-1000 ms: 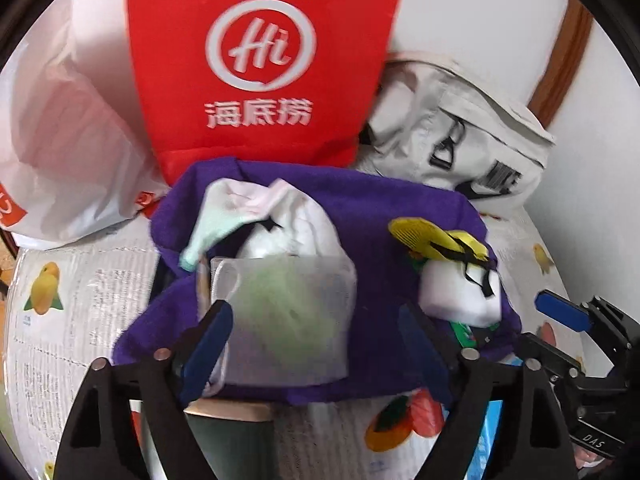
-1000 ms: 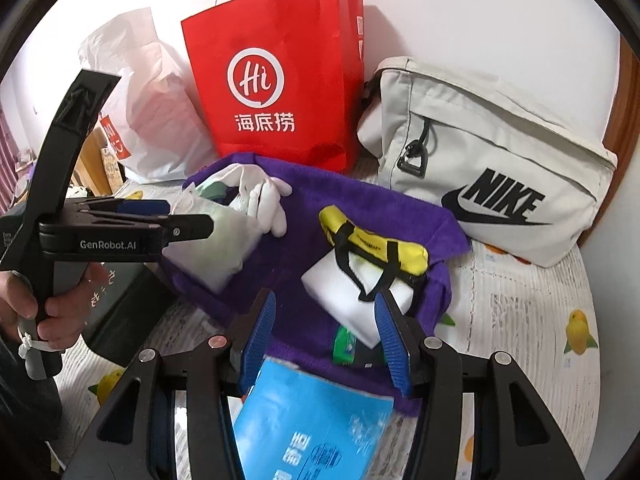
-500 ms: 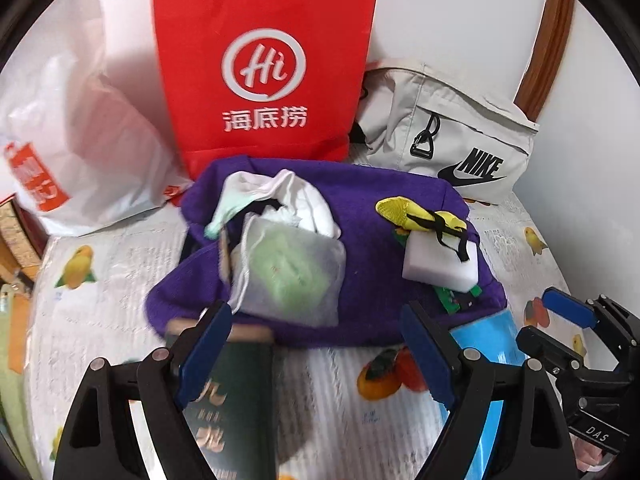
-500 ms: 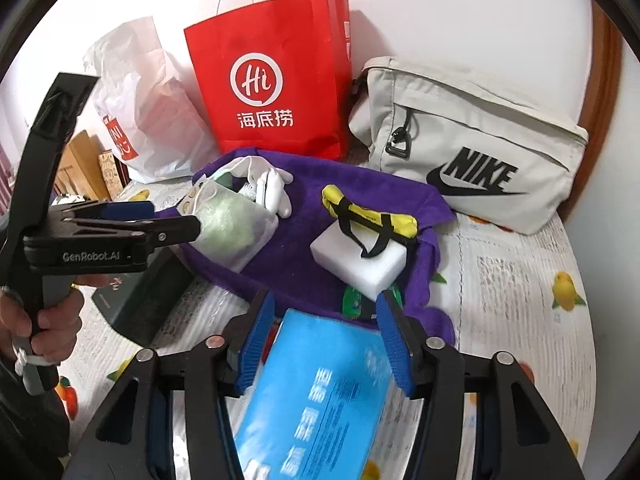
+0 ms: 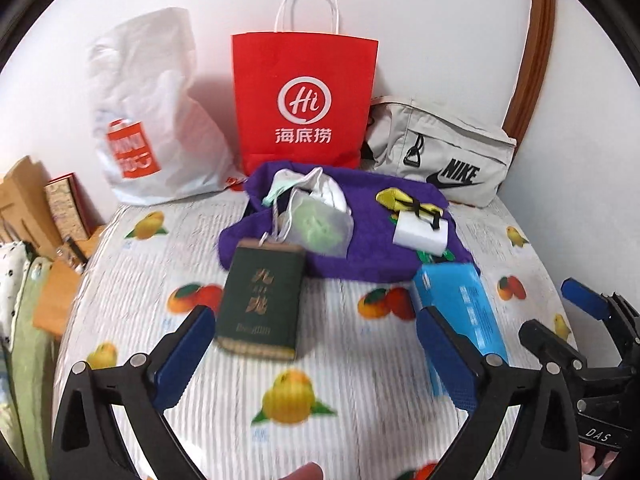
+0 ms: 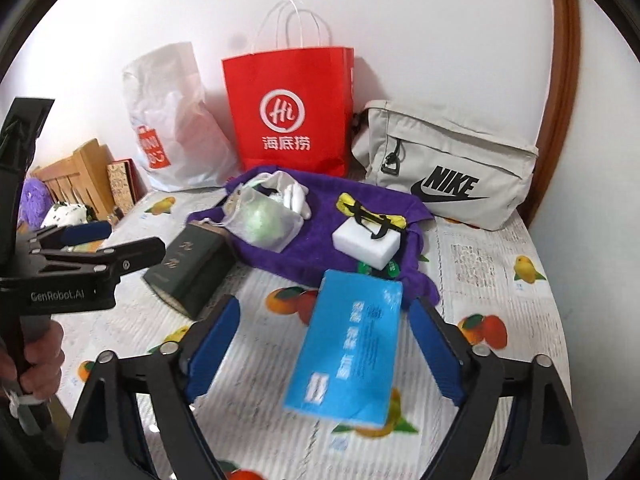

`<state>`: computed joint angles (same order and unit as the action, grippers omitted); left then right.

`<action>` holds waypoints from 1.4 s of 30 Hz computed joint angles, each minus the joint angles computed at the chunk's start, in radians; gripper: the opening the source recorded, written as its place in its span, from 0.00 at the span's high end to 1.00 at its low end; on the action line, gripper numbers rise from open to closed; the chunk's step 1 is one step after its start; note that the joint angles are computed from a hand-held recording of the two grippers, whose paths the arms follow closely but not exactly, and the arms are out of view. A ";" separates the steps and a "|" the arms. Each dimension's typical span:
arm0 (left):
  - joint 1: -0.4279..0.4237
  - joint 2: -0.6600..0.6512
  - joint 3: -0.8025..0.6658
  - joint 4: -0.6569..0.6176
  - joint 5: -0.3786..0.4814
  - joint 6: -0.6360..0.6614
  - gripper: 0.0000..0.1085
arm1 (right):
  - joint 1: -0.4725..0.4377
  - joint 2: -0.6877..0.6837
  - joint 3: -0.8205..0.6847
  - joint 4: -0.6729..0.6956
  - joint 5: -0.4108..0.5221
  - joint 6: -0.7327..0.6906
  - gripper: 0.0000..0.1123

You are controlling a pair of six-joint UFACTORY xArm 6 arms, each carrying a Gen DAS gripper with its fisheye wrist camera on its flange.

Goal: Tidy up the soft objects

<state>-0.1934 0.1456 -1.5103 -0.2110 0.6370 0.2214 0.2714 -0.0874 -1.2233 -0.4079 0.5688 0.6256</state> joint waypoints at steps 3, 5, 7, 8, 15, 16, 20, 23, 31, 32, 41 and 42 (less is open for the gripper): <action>0.002 -0.102 0.125 0.018 -0.050 -0.007 0.06 | 0.036 -0.066 0.057 -0.076 0.013 0.092 0.17; 0.004 -0.162 0.192 0.009 -0.070 -0.002 0.06 | 0.057 -0.098 0.081 -0.112 0.036 0.138 0.14; 0.007 -0.226 0.261 -0.008 -0.086 0.003 0.06 | 0.081 -0.135 0.109 -0.159 0.061 0.189 0.11; 0.006 -0.254 0.291 -0.012 -0.093 0.006 0.06 | 0.094 -0.157 0.125 -0.188 0.075 0.219 0.11; 0.004 -0.432 0.474 0.010 -0.143 -0.003 0.05 | 0.183 -0.289 0.213 -0.313 0.177 0.371 0.08; 0.005 -0.449 0.492 0.002 -0.143 -0.001 0.05 | 0.190 -0.302 0.222 -0.318 0.186 0.383 0.08; 0.008 -0.525 0.562 0.009 -0.147 -0.009 0.05 | 0.228 -0.374 0.278 -0.338 0.219 0.438 0.08; 0.006 -0.569 0.603 0.061 -0.161 -0.042 0.05 | 0.254 -0.411 0.301 -0.351 0.256 0.464 0.08; 0.004 -0.660 0.666 0.085 -0.164 -0.076 0.05 | 0.288 -0.494 0.349 -0.363 0.301 0.530 0.08; 0.003 -0.668 0.672 0.086 -0.167 -0.074 0.05 | 0.290 -0.503 0.356 -0.366 0.303 0.539 0.08; -0.014 -0.706 0.699 0.115 -0.173 -0.087 0.05 | 0.311 -0.543 0.378 -0.374 0.334 0.546 0.08; -0.016 -0.708 0.701 0.116 -0.175 -0.086 0.05 | 0.315 -0.543 0.377 -0.378 0.340 0.550 0.08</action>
<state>-0.2090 -0.5620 -0.8092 -0.0952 0.4623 0.1352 0.5864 -0.6308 -0.8467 -0.7858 0.9093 1.1752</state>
